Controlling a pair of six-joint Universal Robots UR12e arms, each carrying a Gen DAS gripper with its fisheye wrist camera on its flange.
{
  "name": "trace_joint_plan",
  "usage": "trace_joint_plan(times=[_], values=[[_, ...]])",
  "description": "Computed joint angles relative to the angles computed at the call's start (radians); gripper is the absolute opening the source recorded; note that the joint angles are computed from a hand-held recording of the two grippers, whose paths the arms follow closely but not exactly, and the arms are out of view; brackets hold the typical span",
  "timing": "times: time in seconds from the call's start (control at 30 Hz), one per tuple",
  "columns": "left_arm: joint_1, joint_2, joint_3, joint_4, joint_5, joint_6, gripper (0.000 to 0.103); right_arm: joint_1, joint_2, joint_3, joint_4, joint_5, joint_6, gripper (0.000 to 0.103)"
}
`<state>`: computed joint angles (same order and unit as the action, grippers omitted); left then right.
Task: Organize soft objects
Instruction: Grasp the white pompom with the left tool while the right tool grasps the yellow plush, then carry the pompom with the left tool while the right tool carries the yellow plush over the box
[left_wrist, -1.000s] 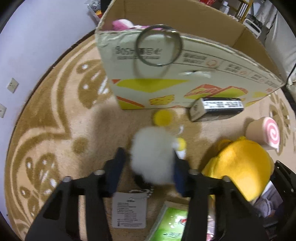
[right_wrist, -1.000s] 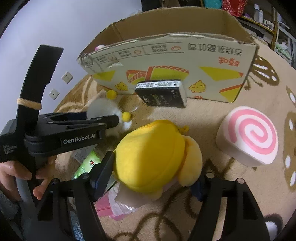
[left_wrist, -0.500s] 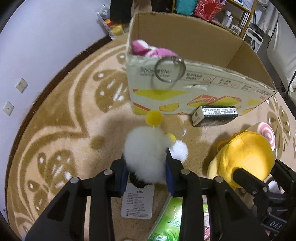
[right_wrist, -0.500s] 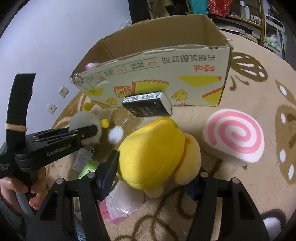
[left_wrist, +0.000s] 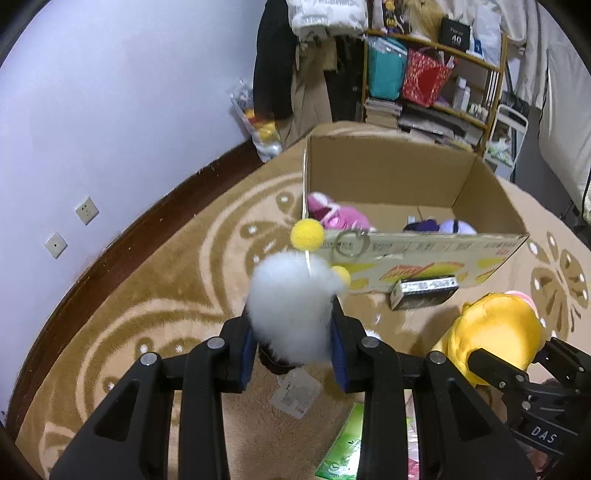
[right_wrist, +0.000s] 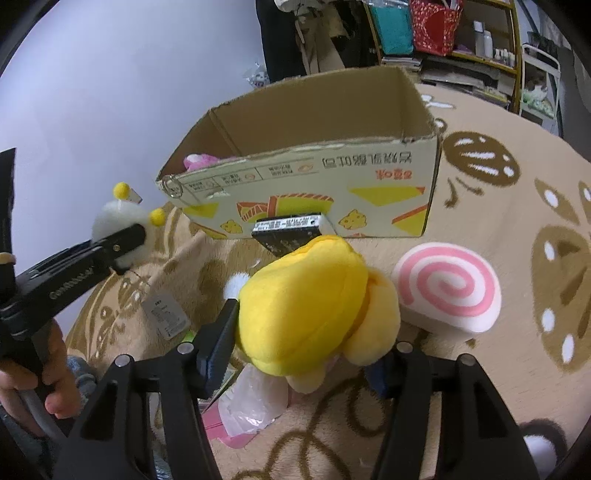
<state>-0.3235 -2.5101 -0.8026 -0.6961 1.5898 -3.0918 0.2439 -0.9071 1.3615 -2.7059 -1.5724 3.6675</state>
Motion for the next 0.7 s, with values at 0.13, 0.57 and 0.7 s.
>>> trace_joint_plan(times=[0.13, 0.57, 0.7], values=[[0.002, 0.022, -0.036, 0.047, -0.011, -0.005, 0.032, 0.003, -0.008, 0.015, -0.036, -0.015, 0.002, 0.062], [-0.010, 0.068, -0.132, 0.276, 0.015, 0.041, 0.032, 0.012, -0.016, 0.027, -0.135, -0.063, -0.013, 0.062], [-0.013, 0.071, -0.140, 0.315, 0.009, 0.055, 0.032, 0.013, -0.019, 0.028, -0.162, -0.087, -0.026, 0.062]])
